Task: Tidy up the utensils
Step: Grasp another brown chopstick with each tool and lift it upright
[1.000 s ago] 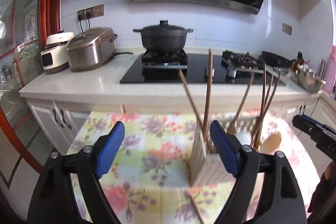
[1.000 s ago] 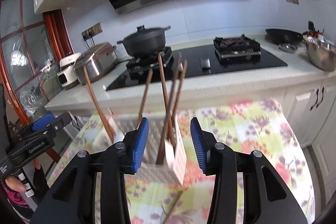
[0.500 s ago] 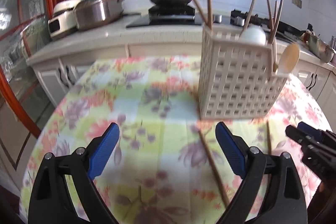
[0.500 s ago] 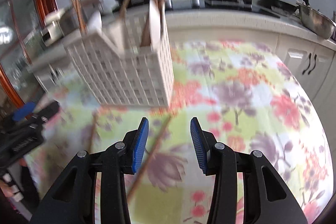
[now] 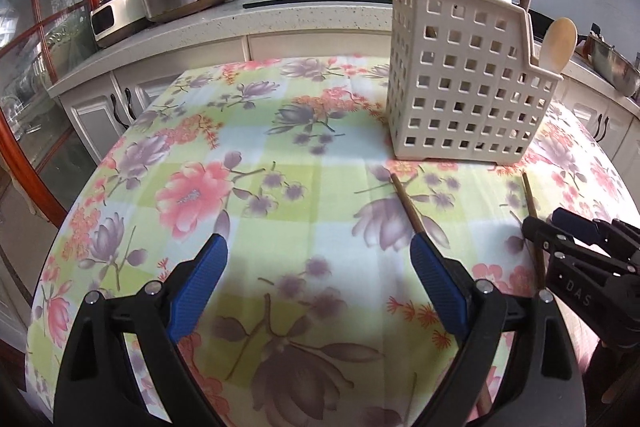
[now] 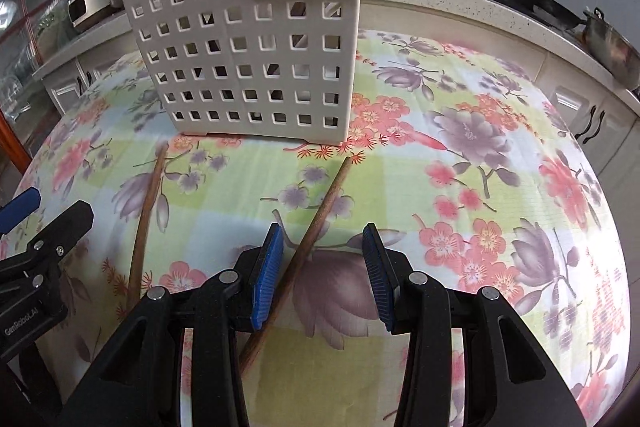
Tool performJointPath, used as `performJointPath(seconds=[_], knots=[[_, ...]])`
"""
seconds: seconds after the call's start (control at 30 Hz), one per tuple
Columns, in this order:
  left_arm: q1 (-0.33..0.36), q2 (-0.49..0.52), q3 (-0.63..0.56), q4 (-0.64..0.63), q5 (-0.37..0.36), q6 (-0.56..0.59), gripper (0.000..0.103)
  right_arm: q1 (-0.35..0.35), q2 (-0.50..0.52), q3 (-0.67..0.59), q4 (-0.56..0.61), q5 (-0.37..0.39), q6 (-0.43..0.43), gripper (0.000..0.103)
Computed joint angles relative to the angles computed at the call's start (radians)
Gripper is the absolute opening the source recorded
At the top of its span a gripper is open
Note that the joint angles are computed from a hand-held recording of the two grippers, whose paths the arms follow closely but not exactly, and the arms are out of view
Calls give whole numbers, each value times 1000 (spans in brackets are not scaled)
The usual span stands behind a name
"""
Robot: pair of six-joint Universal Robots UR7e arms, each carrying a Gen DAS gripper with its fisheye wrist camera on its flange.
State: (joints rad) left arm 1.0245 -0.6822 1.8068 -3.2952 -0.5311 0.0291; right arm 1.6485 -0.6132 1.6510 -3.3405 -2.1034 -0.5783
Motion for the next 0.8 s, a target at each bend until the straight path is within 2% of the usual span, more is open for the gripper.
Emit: performJointPath(seconds=[0.07,0.13,0.3,0.37,0.5,0.57,0.67,0.8], knots=[[-2,0,0,11,-3,-10,90,2,-5,7,2,-8,-2,35],[-3,-3,-3,38,-7,-31,90,0,-15,19,4,-4,-3,12],[3,-12,-27,137,-76,-100,87,-16,-52,65,5,32,1,8],[6,-6,-48,189,-106,-126,80,-21,-65,76,19,48,11,7],[18,22,-112,293,-141,-164,50,-37,-93,86,62,87,29,7],[22,37,-138,325,-143,-174,47,-44,-101,85,80,102,34,7],[15,65,-157,316,-100,-136,34,-43,-101,80,90,101,20,7],[10,74,-156,293,-103,-95,18,-40,-93,62,104,90,15,7]])
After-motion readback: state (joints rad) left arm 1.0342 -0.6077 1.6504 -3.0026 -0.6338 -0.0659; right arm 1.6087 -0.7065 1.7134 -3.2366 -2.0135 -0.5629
